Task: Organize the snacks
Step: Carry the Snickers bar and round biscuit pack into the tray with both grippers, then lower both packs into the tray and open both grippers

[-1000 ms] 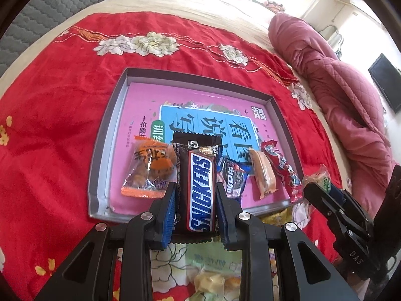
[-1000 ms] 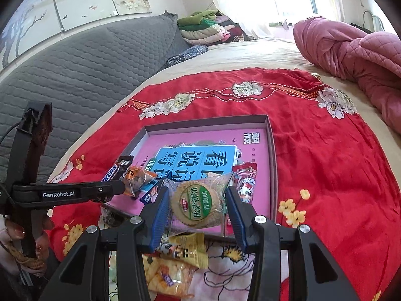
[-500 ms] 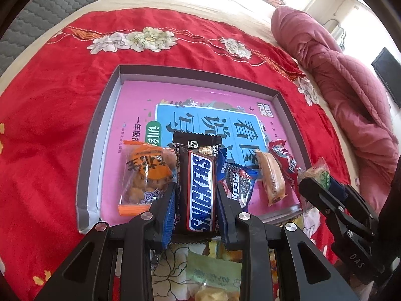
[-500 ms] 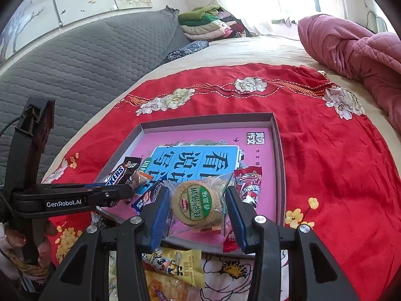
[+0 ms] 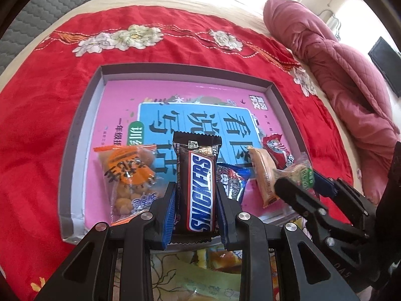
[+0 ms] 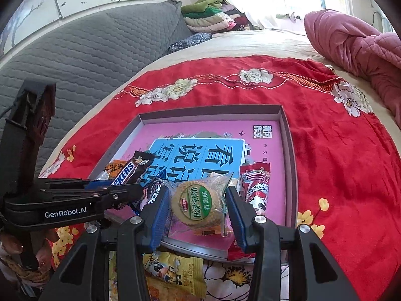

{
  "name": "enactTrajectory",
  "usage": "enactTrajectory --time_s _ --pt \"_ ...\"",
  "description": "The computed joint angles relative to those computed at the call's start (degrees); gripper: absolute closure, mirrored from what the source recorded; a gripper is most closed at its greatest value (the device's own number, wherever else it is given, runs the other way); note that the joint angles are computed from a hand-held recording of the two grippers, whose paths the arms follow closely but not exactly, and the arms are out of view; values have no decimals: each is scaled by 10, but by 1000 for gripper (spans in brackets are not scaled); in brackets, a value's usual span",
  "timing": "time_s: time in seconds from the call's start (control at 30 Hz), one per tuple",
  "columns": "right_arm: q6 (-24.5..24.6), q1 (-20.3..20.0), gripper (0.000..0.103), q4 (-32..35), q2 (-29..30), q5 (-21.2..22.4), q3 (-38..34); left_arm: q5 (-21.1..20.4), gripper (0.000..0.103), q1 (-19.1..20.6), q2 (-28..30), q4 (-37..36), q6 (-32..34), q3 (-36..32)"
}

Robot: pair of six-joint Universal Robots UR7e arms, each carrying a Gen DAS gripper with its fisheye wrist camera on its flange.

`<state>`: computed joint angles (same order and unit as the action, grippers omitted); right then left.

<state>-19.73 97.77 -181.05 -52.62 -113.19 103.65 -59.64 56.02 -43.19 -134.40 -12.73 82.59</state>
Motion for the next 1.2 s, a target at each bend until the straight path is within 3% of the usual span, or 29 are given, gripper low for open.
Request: enactTrajectory --time_s 1.2 --pt "20 -3 54 45 9 -28 -14 -20 73 1 5 11 -3 -4"
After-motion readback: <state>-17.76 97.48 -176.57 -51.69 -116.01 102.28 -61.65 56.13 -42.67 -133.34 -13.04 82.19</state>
